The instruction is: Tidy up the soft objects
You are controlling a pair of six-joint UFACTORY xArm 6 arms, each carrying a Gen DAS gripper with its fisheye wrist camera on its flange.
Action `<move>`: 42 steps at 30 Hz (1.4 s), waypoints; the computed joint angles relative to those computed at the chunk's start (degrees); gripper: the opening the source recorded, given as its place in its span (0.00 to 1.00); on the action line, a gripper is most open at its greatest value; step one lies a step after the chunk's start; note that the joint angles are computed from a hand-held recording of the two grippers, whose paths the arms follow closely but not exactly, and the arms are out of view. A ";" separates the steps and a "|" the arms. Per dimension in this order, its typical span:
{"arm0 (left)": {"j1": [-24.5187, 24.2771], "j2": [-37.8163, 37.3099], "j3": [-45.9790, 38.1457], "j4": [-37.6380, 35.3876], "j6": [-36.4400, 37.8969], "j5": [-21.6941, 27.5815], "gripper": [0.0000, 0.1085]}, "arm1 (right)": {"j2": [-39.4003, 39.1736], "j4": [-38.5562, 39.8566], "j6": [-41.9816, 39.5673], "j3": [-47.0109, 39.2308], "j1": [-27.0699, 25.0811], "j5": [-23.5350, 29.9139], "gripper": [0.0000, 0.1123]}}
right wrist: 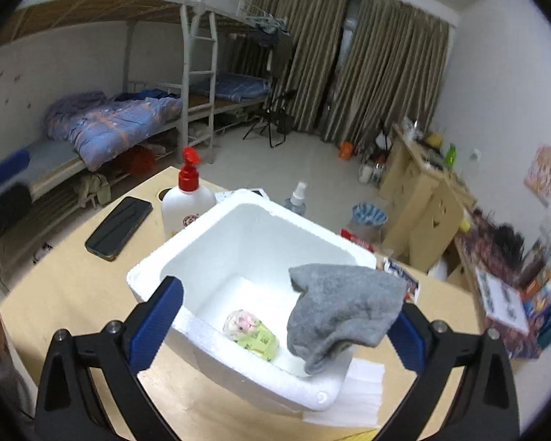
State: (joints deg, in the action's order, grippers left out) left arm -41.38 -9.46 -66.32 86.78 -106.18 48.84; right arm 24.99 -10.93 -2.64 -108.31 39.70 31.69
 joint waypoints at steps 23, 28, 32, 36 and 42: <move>-3.69 4.72 -5.58 -4.69 6.50 0.23 0.90 | -19.09 13.41 -9.82 27.71 -1.49 -17.77 0.91; -6.46 6.00 -7.09 -4.60 6.48 1.51 0.90 | -25.35 12.75 -9.30 35.88 -1.41 -22.04 0.91; -9.55 6.73 -7.95 -3.05 5.36 3.31 0.90 | -30.66 10.02 -7.20 42.70 -1.50 -26.01 0.91; -12.61 7.62 -8.97 -1.26 4.51 5.06 0.90 | -35.00 8.08 -4.68 47.95 -2.25 -29.21 0.91; -16.81 9.62 -10.94 0.33 5.44 7.04 0.90 | -41.14 -0.96 5.65 55.78 -5.20 -34.86 0.91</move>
State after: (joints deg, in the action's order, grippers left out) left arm -58.19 0.16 -77.25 87.11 -100.74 55.88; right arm -16.15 -11.90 3.01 -52.53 34.50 -3.17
